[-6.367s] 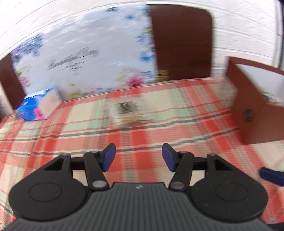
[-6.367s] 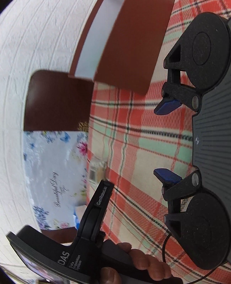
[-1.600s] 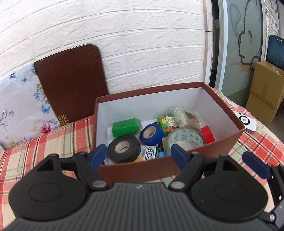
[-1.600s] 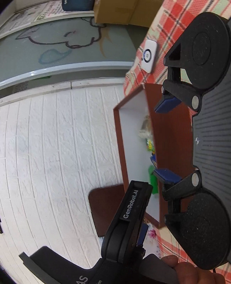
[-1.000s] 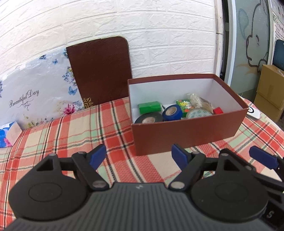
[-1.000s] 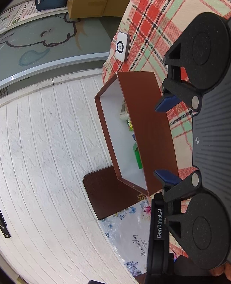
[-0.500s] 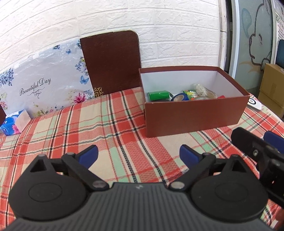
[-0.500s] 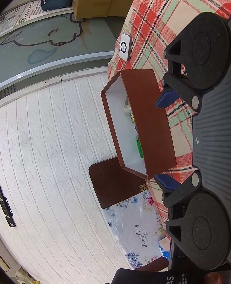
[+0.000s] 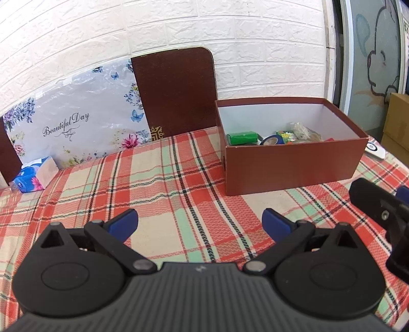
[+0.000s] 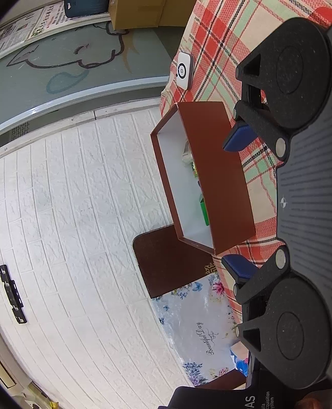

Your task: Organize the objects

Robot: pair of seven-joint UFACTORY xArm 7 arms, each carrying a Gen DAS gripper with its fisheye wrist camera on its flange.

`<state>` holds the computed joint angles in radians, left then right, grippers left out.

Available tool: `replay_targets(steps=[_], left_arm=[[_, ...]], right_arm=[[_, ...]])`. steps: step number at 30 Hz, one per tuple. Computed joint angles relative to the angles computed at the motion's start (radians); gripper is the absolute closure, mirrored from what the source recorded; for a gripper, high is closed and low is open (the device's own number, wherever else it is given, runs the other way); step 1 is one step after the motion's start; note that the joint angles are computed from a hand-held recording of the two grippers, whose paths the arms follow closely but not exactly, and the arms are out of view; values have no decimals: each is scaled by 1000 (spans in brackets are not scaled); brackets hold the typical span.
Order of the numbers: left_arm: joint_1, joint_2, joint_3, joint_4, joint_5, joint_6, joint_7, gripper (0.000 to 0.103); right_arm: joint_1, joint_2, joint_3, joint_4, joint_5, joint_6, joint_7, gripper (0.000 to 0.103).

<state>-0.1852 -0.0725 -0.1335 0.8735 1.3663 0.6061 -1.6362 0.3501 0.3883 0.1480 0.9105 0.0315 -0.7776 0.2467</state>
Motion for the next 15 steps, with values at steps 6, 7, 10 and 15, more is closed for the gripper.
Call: replay_targets(steps=[6,7,10,15], left_arm=[[1,-12,-1,-13,-14,0,0,0],[1,-14,-3,-14,-15,6,-3,0],[-1,-18,-10,-15,-13,30,-6,0],[-7,-20,-15,-17,-21,59,1,0]], right_arm=[[4,-2,-1,-6,7,-4,-5,14],[3,-1,0,-6,4,-8,-3,14],[2,-2,1,-13,5,-15,0,14],[3,-3,1,-17,4,-18,1,13]])
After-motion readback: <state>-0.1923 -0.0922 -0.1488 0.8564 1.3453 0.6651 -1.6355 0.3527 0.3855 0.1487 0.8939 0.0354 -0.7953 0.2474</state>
